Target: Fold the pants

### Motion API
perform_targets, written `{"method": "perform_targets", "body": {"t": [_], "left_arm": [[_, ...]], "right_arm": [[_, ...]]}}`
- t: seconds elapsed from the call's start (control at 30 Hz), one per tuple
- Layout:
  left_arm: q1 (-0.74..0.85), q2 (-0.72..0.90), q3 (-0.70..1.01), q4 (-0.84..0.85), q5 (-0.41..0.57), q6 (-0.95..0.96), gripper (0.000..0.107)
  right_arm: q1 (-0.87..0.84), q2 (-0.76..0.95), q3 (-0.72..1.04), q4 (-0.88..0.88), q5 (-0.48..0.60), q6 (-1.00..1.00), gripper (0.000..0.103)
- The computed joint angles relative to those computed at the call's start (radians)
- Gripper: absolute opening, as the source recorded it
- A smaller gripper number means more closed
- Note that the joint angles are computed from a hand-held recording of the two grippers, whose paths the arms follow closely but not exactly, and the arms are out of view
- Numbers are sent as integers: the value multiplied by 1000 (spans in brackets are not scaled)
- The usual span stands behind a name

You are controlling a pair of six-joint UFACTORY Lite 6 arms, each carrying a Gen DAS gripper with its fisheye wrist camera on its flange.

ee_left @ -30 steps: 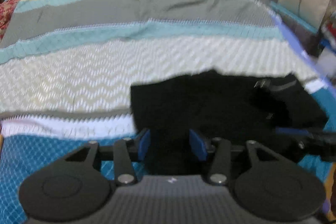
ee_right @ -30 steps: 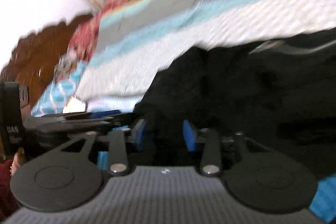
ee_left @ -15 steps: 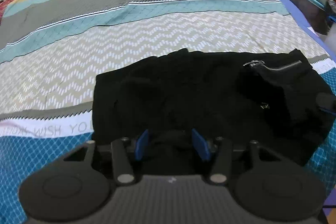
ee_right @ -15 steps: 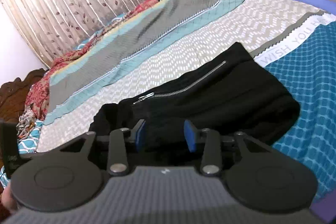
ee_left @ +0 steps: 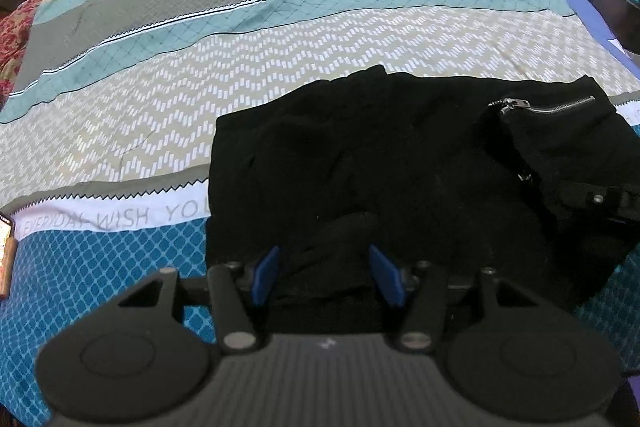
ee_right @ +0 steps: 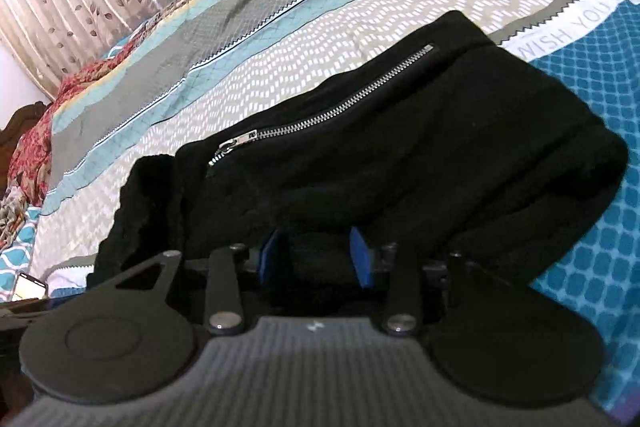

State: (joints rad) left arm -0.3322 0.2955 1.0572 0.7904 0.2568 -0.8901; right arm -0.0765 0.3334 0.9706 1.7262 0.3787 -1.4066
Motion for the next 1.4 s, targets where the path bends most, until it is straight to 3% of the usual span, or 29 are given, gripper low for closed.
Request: {"method": "perform_targets", "body": {"t": [0.2,0.3,0.43,0.53,0.6,0.67,0.73,0.87,0.97,1.1,1.23,1.27,1.3,1.37,1.4], "left_arm": [[3,2,-14,44,-18,-21,53],[6,5,-16,49,-20,-11,53],[8,11,-21,79,-24,-33,53],[6,9,-21,82,-21,-34,53],[9,8,-19,62,-23,-15,53],[13,3,-7,-32,-7,82,54],[12,-30,-9,-82,11,132,55],[15,-125,-2,-256,15,342,56],[13,-106,99,-551,38,645,56],[2,34,362,-938,184,1002,56],[-72,273,753,-976,409,999,58],[-100,342,858,-958,454,981,58],[-122,411,963,-938,494,969,58],[-168,554,1172,-919,554,964,59],[-189,618,1277,-896,589,938,59]], "right_arm": [[58,-75,-56,157,-37,-194,44],[102,14,22,60,-87,-113,45],[108,102,83,127,-100,-187,45],[80,68,71,12,-61,-57,45],[24,20,22,4,35,-34,45],[-66,-47,-49,29,155,-56,47],[-128,-130,-116,98,188,-132,48],[-292,-232,-205,194,220,-254,62],[-378,-188,-190,231,215,-278,67],[-429,-74,-135,252,228,-279,70],[-423,83,-26,178,214,-212,70],[-414,102,-10,155,207,-202,62],[-398,114,15,116,191,-168,32],[-373,63,-11,117,203,-159,18],[-376,-2,-52,102,243,-176,17]]}}
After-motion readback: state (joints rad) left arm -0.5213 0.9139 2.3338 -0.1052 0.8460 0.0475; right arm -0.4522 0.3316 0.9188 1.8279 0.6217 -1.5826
